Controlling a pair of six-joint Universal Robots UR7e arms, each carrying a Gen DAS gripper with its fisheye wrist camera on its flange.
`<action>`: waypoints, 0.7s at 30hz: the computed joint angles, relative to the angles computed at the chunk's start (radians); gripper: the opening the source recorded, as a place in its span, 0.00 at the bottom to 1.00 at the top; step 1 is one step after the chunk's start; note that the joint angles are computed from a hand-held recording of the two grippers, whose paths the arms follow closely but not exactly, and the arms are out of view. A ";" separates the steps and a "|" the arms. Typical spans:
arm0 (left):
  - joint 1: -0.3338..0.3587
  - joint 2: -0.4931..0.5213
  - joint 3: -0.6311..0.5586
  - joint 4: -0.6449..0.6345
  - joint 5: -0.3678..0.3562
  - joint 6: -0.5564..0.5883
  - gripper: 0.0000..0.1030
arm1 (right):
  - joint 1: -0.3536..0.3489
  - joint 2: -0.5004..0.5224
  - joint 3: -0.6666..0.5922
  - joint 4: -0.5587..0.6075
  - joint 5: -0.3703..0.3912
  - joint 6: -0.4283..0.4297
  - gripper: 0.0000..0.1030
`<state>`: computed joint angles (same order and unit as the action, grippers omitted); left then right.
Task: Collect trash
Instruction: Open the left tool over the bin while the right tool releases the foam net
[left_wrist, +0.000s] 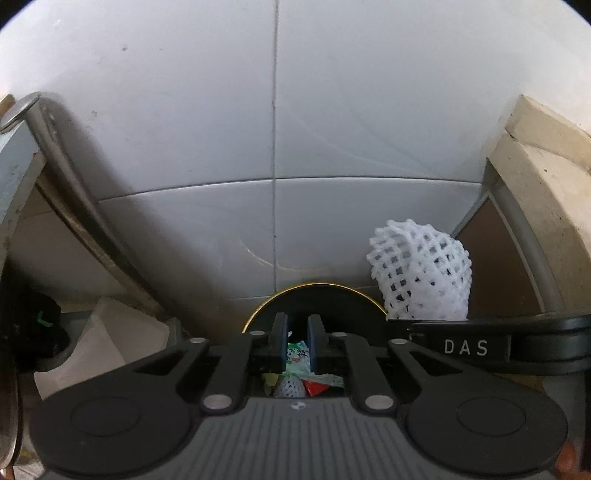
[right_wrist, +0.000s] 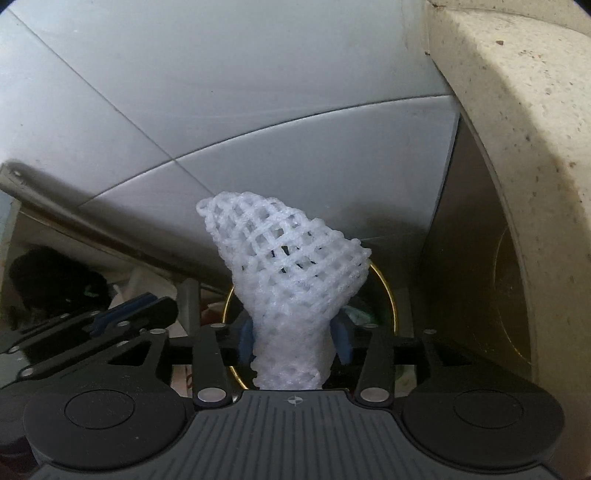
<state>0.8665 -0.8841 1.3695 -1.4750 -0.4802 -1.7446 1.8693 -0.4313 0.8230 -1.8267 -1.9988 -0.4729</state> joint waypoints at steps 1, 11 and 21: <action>-0.002 -0.002 -0.001 0.008 0.000 -0.011 0.08 | 0.000 0.001 -0.001 0.001 -0.002 -0.001 0.58; -0.032 -0.024 0.021 0.032 0.034 -0.049 0.12 | 0.003 -0.003 0.016 -0.008 -0.038 0.009 0.75; -0.060 -0.054 0.057 0.032 0.053 -0.071 0.16 | 0.008 -0.040 0.106 -0.109 -0.066 0.021 0.78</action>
